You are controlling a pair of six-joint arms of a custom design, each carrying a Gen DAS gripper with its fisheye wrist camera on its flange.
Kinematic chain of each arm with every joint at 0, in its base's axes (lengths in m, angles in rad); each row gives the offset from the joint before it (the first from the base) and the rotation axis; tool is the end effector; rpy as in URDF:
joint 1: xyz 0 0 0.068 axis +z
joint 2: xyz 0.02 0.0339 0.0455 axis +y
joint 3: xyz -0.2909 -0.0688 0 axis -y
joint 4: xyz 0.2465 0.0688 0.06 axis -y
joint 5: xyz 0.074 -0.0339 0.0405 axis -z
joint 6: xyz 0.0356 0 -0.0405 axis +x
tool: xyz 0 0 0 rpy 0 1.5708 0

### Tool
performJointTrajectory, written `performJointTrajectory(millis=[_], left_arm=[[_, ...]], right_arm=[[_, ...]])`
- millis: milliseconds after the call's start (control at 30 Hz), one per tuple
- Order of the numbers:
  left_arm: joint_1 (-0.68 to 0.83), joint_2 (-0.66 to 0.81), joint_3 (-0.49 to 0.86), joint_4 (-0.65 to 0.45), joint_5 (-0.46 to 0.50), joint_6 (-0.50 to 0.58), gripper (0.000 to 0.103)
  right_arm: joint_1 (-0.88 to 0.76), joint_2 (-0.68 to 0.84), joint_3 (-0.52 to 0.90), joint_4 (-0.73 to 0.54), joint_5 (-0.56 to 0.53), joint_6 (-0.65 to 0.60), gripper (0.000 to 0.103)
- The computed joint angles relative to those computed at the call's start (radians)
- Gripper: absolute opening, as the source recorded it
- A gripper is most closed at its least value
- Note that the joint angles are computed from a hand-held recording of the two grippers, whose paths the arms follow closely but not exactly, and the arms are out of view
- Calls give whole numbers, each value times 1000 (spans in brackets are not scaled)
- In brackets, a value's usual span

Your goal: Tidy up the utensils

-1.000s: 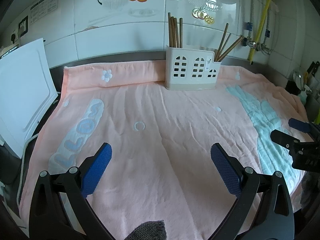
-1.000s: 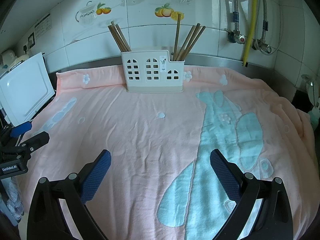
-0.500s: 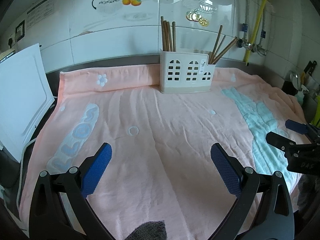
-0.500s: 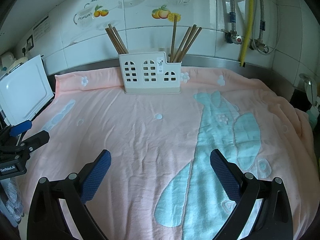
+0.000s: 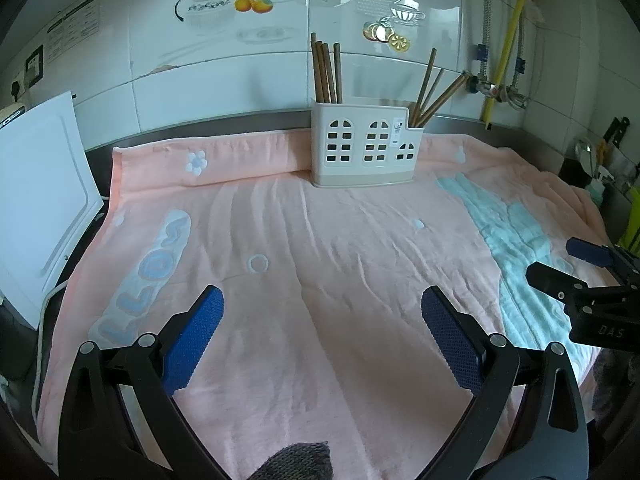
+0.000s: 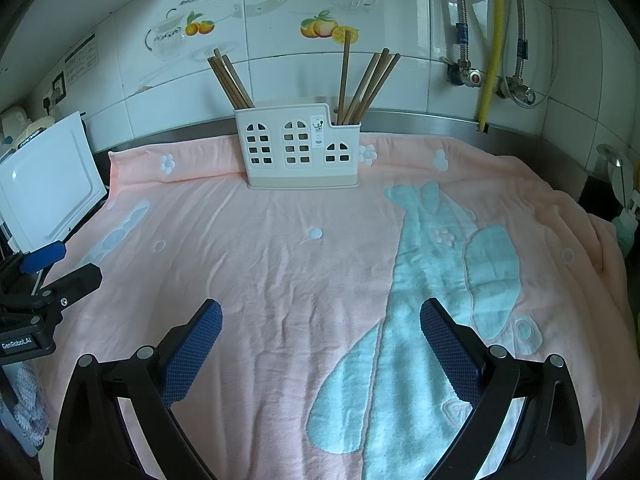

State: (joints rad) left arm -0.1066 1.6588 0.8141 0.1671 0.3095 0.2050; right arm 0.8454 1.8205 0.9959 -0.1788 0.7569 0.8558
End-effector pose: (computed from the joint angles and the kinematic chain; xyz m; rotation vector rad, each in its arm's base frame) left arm 0.3351 -0.0468 0.1911 0.5084 2.1677 -0.2937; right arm 0.2551 0.2509 0.1709 0.2686 2.2162 -0.0955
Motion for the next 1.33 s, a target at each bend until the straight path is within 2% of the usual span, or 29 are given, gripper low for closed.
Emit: performJointTrajectory(millis=[867,1333], left_arm=[[-6,-13,-8,11,14,3,98],[23,31,26,-12,24,12,98]], right_arm=[[0,-2,-2,3,-5,-5,96],[-6,6,0,9,-12,-7,96]])
